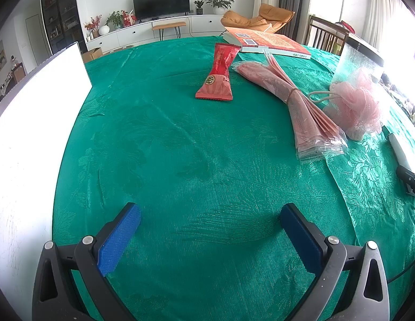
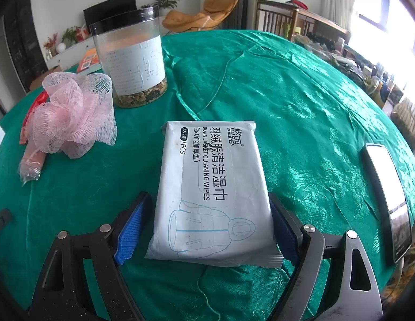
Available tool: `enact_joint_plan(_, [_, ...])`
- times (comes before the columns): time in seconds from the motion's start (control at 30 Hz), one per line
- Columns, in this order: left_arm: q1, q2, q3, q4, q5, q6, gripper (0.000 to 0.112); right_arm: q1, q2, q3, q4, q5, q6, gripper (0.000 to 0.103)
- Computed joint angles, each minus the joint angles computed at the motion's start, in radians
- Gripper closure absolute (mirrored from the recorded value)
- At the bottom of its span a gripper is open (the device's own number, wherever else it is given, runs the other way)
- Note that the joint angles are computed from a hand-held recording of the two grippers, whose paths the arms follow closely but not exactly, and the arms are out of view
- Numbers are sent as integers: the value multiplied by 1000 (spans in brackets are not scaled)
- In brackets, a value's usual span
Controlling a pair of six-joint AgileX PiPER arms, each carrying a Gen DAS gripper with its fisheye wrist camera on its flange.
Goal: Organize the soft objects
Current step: 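Close the right gripper on the white wipes packet and hold it, then grasp the red snack bag with the left gripper and lift it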
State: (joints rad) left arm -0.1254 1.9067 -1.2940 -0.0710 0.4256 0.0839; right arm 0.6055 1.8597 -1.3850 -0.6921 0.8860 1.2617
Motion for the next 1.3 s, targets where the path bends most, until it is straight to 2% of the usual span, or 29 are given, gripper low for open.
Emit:
enact_joint_plan(1.0, [0,-1,0,5,1,-6,9,-1,0,0,3,-3,-2,17])
enact_joint_plan(1.03, [-4,5,-16,39,21,-53,9,-1,0,0,3,-3,-2,17])
enact_joint_plan(1.07, [-2,18,-63,44,77,-84,11,-1,0,0,3,-3,-2,17])
enact_joint_plan(1.17, [17,25,-175,-71,122,-51,10,0,-1,1,3,-2,-1,17])
enact_joint_plan(1.23, [7,76,-309,-29,186,-108,10,-1,-1,0,3,-3,-2,17])
enact_joint_plan(1.27, [1,126,-409,-1,238,-135,10,-1,0,0,3,-3,-2,17])
enact_joint_plan(1.3, [-5,190,-509,10,253,-133,10,-1,-1,0,3,-3,-2,17])
